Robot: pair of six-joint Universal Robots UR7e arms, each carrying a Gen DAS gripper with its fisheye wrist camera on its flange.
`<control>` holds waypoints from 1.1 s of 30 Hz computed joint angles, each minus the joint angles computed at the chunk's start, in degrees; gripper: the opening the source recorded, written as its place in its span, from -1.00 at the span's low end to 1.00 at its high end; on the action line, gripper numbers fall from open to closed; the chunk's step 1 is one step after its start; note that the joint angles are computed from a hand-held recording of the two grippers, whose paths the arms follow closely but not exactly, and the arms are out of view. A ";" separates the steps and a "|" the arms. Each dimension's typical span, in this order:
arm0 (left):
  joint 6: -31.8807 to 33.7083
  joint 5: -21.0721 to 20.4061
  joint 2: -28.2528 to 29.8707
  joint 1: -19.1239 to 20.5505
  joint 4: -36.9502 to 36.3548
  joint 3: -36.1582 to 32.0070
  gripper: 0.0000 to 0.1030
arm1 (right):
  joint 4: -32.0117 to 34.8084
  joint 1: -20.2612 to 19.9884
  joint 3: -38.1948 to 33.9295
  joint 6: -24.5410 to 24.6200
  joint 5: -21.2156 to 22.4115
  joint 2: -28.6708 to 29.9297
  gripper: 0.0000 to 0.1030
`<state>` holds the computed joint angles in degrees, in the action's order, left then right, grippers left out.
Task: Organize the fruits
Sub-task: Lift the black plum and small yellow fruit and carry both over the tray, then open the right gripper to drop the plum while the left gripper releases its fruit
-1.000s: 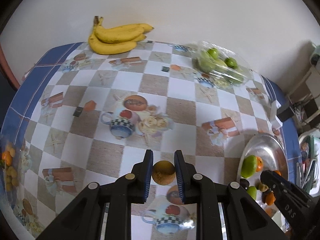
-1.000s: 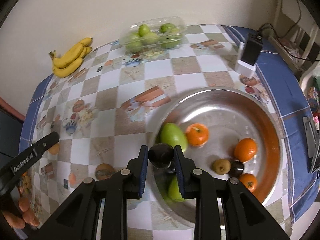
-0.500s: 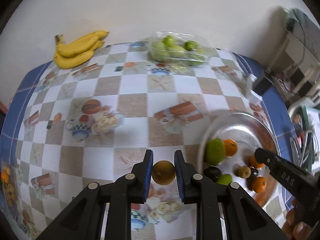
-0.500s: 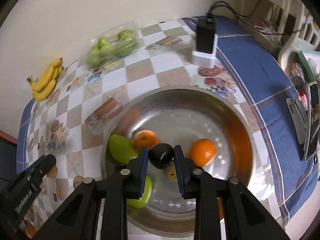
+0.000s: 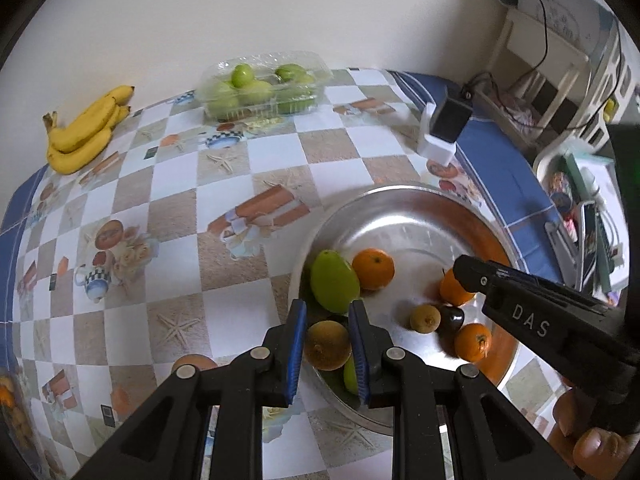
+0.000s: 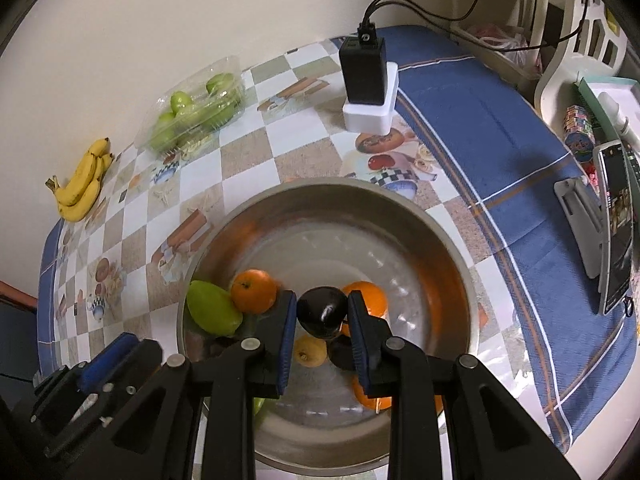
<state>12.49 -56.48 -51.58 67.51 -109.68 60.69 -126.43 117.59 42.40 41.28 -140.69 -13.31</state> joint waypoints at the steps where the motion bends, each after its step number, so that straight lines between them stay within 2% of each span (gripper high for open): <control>1: 0.14 0.01 0.12 0.02 0.11 0.14 -0.54 | 0.23 -0.05 -0.29 -0.09 0.16 0.19 -0.47; 13: 1.77 1.17 1.10 0.44 -0.91 1.38 -0.54 | 3.41 -0.74 -3.18 -0.78 2.06 2.16 -0.46; 33: -3.20 4.27 2.12 1.31 1.52 -1.08 -0.52 | 5.55 -0.88 -5.26 -0.44 3.00 3.29 -0.41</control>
<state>9.29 -52.21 -49.46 68.82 -108.16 59.61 -120.87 116.71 37.15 40.84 -137.69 -10.03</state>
